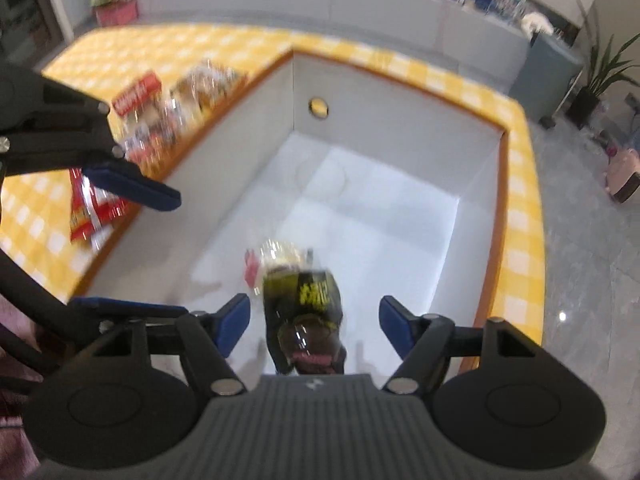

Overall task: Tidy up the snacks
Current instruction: 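Move both tools back over the snack pile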

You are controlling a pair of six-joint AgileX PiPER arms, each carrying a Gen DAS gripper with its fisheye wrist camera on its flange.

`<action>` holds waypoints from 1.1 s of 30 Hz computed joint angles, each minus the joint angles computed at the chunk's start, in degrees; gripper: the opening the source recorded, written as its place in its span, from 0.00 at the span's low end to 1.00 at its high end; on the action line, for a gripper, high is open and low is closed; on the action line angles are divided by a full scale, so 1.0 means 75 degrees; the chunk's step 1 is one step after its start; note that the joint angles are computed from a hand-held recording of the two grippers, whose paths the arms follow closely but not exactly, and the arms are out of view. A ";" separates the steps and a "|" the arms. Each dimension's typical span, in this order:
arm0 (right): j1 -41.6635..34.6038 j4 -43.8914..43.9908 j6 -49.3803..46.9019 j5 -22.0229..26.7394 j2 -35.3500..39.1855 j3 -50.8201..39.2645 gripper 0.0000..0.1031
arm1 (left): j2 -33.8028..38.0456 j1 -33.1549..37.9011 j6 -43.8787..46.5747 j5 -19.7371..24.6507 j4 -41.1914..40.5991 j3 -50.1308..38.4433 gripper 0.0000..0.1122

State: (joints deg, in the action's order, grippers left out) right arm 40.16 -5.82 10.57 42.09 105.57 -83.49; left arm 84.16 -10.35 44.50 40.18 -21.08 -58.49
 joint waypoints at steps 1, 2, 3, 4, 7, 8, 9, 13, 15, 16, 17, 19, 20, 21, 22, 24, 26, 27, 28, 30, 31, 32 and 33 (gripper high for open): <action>0.0047 -0.0151 0.0222 -0.0212 -0.0088 0.0124 0.71 | -0.0125 0.0239 0.0378 0.0014 -0.0423 0.0117 0.63; 0.0151 -0.0465 0.0649 -0.0432 -0.0191 0.0279 0.73 | -0.0260 0.0517 0.0842 0.0020 -0.0934 0.0266 0.63; 0.0266 -0.0871 0.1175 -0.0700 -0.0328 0.0482 0.76 | -0.0379 0.0750 0.1197 0.0055 -0.1359 0.0381 0.66; 0.0363 -0.1225 0.1640 -0.0867 -0.0407 0.0596 0.80 | -0.0482 0.1050 0.1589 0.0103 -0.1862 0.0516 0.69; 0.0465 -0.1447 0.2443 -0.1103 -0.0510 0.0680 0.85 | -0.0701 0.1691 0.2255 0.0327 -0.2658 0.0735 0.71; 0.0505 -0.1458 0.2704 -0.1098 -0.0521 0.0624 0.86 | -0.0797 0.1918 0.2617 0.0359 -0.2960 0.0848 0.71; 0.0596 -0.1696 0.3138 -0.1129 -0.0530 0.0620 0.86 | -0.0895 0.2072 0.2834 0.0323 -0.3152 0.0956 0.72; 0.1271 -0.3525 0.5381 -0.0996 -0.0516 0.0532 0.86 | -0.1328 0.2995 0.3679 0.0460 -0.4093 0.1455 0.76; 0.1649 -0.4229 0.6240 -0.0763 -0.0475 0.0385 0.85 | -0.1433 0.3447 0.3984 0.0535 -0.4598 0.1649 0.76; 0.1794 -0.4340 0.6415 -0.0588 -0.0383 0.0181 0.84 | -0.1493 0.3703 0.4107 0.0535 -0.4813 0.1751 0.76; 0.1961 -0.4548 0.6699 -0.0418 -0.0281 -0.0011 0.83 | -0.1568 0.3899 0.4199 0.0552 -0.4955 0.1822 0.76; 0.2376 -0.5329 0.7580 -0.0143 -0.0108 -0.0224 0.83 | -0.1654 0.4357 0.4473 0.0631 -0.5104 0.1913 0.76; 0.2551 -0.5610 0.7881 0.0029 0.0020 -0.0384 0.83 | -0.1726 0.4567 0.4639 0.0669 -0.5172 0.1972 0.76; 0.2758 -0.5911 0.8211 0.0226 0.0160 -0.0552 0.84 | -0.1805 0.4779 0.4823 0.0676 -0.5249 0.2048 0.76; 0.2956 -0.6220 0.8543 0.0435 0.0309 -0.0709 0.86 | -0.1858 0.5054 0.4990 0.0709 -0.5253 0.2099 0.76; 0.3299 -0.6595 0.8864 0.0802 0.0605 -0.1050 0.87 | -0.1969 0.5458 0.5164 0.0737 -0.5213 0.2180 0.76; 0.3571 -0.6655 0.8931 0.0998 0.0923 -0.1456 0.86 | -0.1990 0.5928 0.5442 0.0808 -0.5238 0.2237 0.76; 0.3690 -0.6678 0.8993 0.1058 0.1047 -0.1618 0.86 | -0.2021 0.6147 0.5514 0.0875 -0.5206 0.2257 0.76; 0.3803 -0.6694 0.9033 0.1140 0.1216 -0.1836 0.86 | -0.2024 0.6350 0.5568 0.0886 -0.5185 0.2266 0.76; 0.4016 -0.6706 0.8979 0.1401 0.1577 -0.2337 0.86 | -0.2106 0.6812 0.5797 0.0994 -0.5184 0.2333 0.76; 0.4140 -0.6796 0.9031 0.1566 0.1778 -0.2587 0.86 | -0.2139 0.7051 0.5894 0.1035 -0.5201 0.2391 0.76; 0.4243 -0.6903 0.9078 0.1650 0.1945 -0.2763 0.86 | -0.2109 0.7340 0.6027 0.1099 -0.5237 0.2429 0.76; 0.4337 -0.6984 0.9079 0.1743 0.2127 -0.2978 0.86 | -0.2103 0.7516 0.6027 0.1121 -0.5243 0.2465 0.76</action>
State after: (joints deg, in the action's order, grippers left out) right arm 72.69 -58.20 78.66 55.17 121.52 -105.83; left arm 68.38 46.02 89.71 48.59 -60.41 -40.00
